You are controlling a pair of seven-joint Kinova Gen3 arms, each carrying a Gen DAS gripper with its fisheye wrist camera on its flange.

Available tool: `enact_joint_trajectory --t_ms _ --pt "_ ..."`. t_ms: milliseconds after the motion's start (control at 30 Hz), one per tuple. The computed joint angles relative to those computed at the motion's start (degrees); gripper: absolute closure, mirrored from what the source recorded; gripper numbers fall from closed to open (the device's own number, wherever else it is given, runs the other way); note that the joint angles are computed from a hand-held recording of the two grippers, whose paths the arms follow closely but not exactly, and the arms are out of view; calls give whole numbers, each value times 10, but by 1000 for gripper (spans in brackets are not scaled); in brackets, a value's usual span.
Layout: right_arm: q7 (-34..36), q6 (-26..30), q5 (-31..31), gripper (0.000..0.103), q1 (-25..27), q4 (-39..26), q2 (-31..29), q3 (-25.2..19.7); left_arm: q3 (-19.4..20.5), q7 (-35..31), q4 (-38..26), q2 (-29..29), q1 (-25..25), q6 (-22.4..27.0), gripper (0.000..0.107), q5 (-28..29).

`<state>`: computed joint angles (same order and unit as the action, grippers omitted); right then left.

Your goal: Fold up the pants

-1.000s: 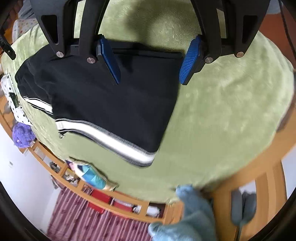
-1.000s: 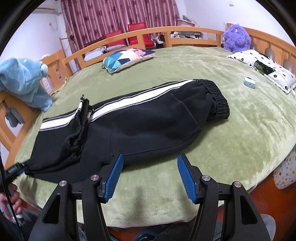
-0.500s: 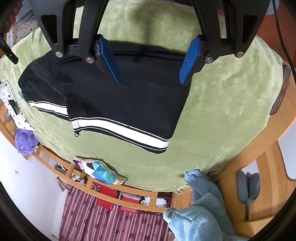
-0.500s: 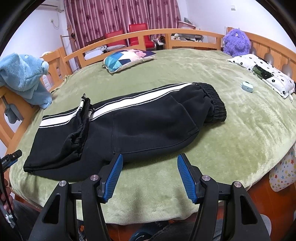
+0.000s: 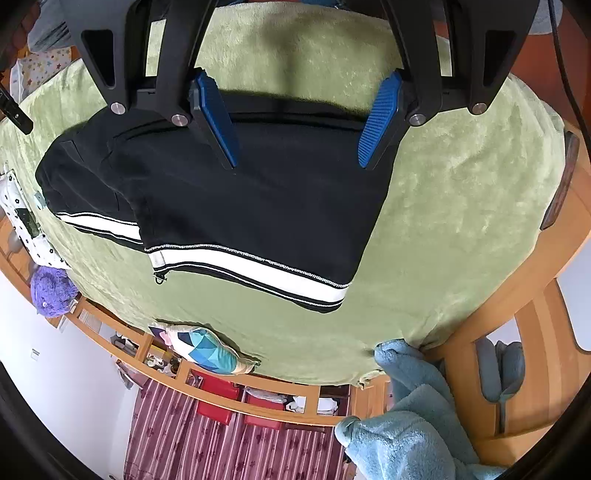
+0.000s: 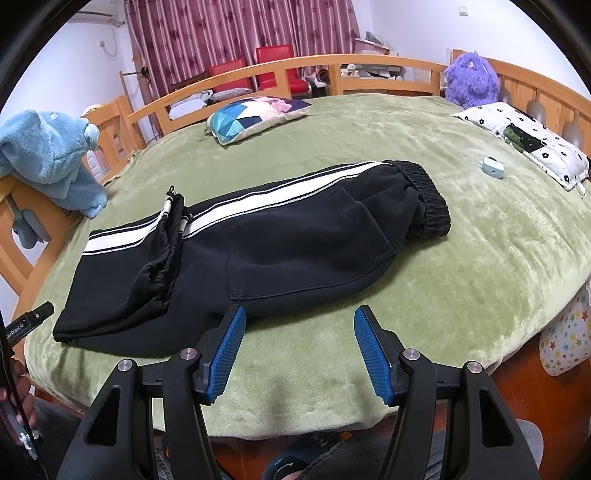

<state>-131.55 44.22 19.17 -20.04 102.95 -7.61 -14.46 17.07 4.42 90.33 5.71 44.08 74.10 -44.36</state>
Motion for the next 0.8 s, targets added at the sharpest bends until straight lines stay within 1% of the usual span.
enact_joint_trajectory --t_ms 567,600,633,700,767,800 --pt "10 2 -11 42 -7 -2 4 1 -2 0 2 1 3 -2 43 3" --pt "9 4 -9 42 -7 -3 5 0 -6 0 7 -3 5 -9 43 3" --pt "6 5 -6 42 -8 -4 5 -2 -4 2 19 -11 -4 -26 43 7" --pt "8 6 -5 43 -9 -5 6 -1 -8 -1 46 -35 -25 -65 44 33" --pt "9 4 -2 43 -9 -6 7 0 -9 3 80 -61 -48 -108 44 52" --pt "6 3 1 42 -9 -6 8 -1 -6 3 92 -69 -60 -121 46 57"
